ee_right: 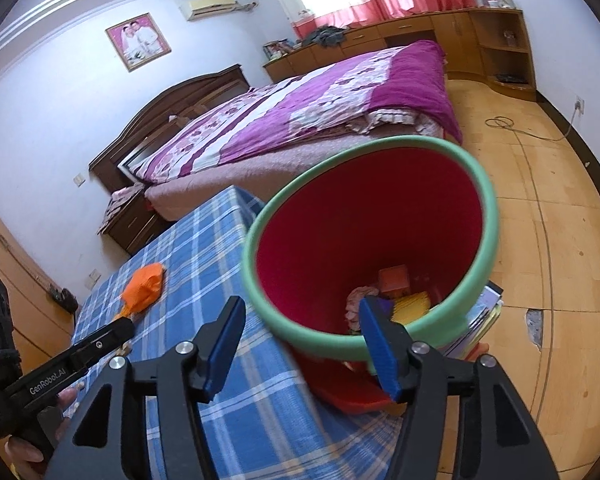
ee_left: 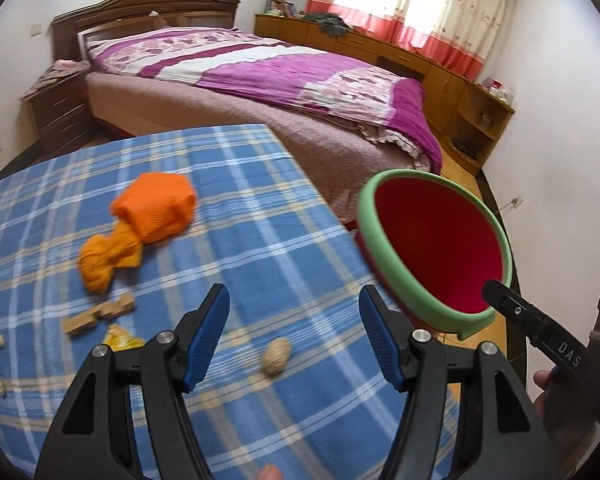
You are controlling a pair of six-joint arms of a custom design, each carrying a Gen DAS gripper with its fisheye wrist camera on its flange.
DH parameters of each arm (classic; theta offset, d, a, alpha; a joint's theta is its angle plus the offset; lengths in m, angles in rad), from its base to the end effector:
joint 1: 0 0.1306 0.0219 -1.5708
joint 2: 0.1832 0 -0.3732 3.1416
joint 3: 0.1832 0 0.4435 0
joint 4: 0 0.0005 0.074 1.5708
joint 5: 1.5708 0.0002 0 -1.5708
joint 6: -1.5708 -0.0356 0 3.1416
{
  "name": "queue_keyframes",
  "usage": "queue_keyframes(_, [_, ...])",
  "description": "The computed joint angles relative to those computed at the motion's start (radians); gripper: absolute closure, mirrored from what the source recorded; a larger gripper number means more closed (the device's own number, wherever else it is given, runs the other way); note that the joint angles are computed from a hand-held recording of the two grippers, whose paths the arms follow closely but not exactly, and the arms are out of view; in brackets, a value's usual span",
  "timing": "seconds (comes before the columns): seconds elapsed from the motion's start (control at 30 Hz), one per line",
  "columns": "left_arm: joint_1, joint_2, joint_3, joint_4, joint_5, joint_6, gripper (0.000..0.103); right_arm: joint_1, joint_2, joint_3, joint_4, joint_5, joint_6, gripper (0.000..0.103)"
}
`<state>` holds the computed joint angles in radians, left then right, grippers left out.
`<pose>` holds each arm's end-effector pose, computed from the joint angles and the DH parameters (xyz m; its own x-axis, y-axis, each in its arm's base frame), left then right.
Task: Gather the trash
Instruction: 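Move both tools back over the table toward the yellow box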
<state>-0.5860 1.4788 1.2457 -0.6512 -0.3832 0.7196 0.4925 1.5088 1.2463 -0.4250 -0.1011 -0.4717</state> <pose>0.4695 -0.2963 0.3169 -0.6926 -0.2740 -0.6673 -0.1875 0.9616 -0.2003 0.5094 0.2769 0.3164 -0.7431 0.1143 -0.6593 -0.2262 0.8844 0.4082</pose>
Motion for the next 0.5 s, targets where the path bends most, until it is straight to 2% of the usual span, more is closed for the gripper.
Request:
queue_keyframes(0.17, [0.009, -0.061, -0.064, -0.019, -0.032, 0.032, 0.035, 0.037, 0.006, 0.013, -0.018, 0.010, 0.001, 0.035])
queue_keyframes(0.3, [0.015, -0.101, -0.107, -0.035, -0.062, 0.063, 0.027, 0.065, 0.014, 0.024, -0.031, 0.015, 0.005, 0.029])
queue_keyframes(0.5, [0.025, -0.143, -0.160, -0.051, -0.092, 0.090, 0.023, 0.100, 0.031, 0.042, -0.055, 0.023, 0.016, 0.028])
